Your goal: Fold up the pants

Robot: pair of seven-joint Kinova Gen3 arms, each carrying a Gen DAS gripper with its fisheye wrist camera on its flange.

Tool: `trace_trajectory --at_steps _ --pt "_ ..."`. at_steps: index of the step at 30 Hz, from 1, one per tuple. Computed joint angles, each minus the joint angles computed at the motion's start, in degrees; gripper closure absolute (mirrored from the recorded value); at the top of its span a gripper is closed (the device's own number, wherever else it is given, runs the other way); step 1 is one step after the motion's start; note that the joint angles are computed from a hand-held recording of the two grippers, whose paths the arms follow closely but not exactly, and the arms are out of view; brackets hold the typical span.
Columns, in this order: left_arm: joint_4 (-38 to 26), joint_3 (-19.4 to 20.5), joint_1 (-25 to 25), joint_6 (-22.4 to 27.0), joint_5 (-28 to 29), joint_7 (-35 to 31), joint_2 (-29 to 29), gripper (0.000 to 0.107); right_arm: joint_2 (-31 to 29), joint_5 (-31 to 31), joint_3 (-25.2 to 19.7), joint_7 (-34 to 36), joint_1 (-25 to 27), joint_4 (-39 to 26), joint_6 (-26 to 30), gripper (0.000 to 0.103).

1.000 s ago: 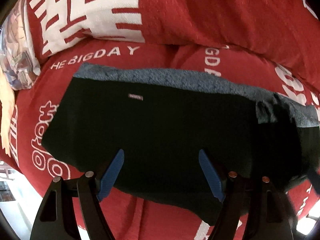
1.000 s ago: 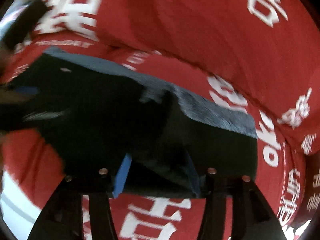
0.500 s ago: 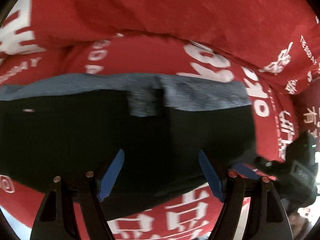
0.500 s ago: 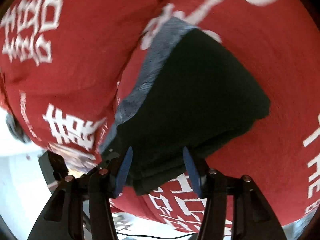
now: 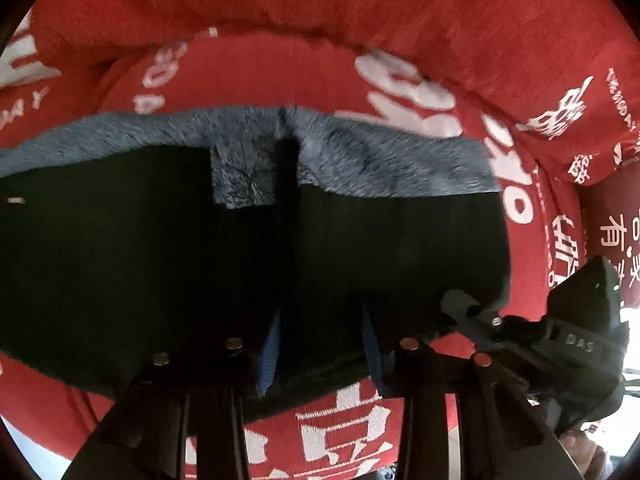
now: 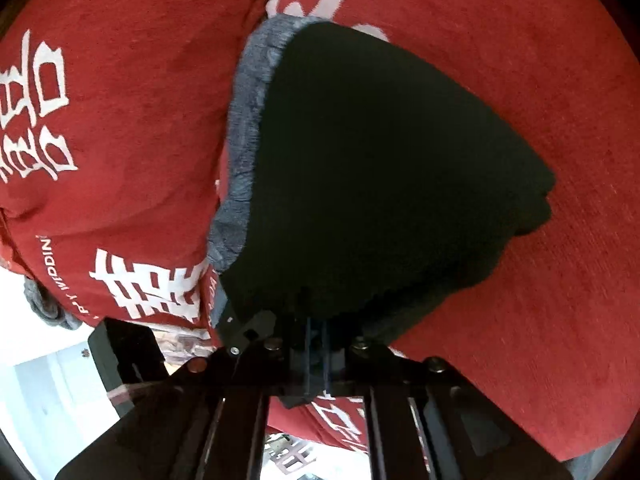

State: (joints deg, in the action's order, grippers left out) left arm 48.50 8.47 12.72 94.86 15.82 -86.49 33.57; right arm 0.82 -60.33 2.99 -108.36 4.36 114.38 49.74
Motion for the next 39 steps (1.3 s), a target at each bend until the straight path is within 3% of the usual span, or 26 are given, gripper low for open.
trace_trajectory --at_steps 3,7,10,12,15,17,19,22,24,27,30,32,34,39 --pt "4.75 -0.2 -0.28 -3.32 -1.65 -1.45 -4.65 0.069 -1.25 2.82 -0.14 -0.2 -0.46 -3.29 1.42 0.098" --pt "9.15 -1.66 0.78 -3.96 -3.99 -0.06 -5.18 0.069 0.56 5.86 -1.07 -2.27 -2.11 -5.13 4.0 0.099" --pt "12.32 -2.16 1.63 -8.02 -5.03 -0.54 -6.52 0.069 2.34 4.82 -1.88 -2.22 -2.57 -2.55 2.25 0.099" --pt "12.01 -1.56 2.17 -8.08 -6.58 -0.17 -6.55 0.065 2.31 3.0 -3.15 -0.24 -1.41 -1.29 0.68 0.099" --pt "10.44 -2.12 4.1 -7.08 -9.43 0.39 -6.9 0.048 2.69 5.24 -1.25 1.0 -3.25 -3.54 3.34 0.095" --pt "9.53 -1.57 3.61 -6.83 -9.89 -0.24 -7.43 0.046 3.7 6.83 -1.96 0.75 -1.64 -6.45 7.95 0.089" --pt "7.33 -1.56 2.96 -5.88 -9.64 -1.23 -7.57 0.046 4.8 9.44 -5.83 0.49 2.26 -10.18 12.61 0.08" --pt "3.82 -1.76 2.86 -4.92 -10.37 -2.16 -7.0 0.046 4.71 13.44 -6.84 2.68 4.03 -15.85 17.98 0.079" --pt "-0.2 -1.6 3.2 -3.75 -10.09 -1.94 -4.87 0.046 3.48 17.55 -4.71 2.6 2.24 -18.82 18.37 0.079" --pt "-6.25 -1.27 4.76 -2.13 -9.34 -0.45 -0.64 0.046 3.54 24.54 2.25 2.15 -4.06 -23.37 17.69 0.089" --pt "-12.27 -1.64 7.59 -1.17 -9.53 1.5 4.17 0.046 6.76 28.8 1.78 -0.55 -2.58 -27.53 17.27 0.09" --pt "-12.41 -2.74 9.58 -2.26 -11.42 2.08 5.19 0.046 9.29 31.38 -1.12 -1.52 -0.38 -29.73 16.15 0.09" --pt "-12.81 -4.46 11.89 -1.82 -14.84 2.97 6.92 0.046 11.71 34.26 -1.3 -2.56 -1.53 -31.82 15.93 0.09" --pt "-1.9 -3.67 10.09 -7.79 -16.12 -1.08 2.49 0.046 14.13 33.09 -3.46 -0.55 0.79 -29.31 16.3 0.09"
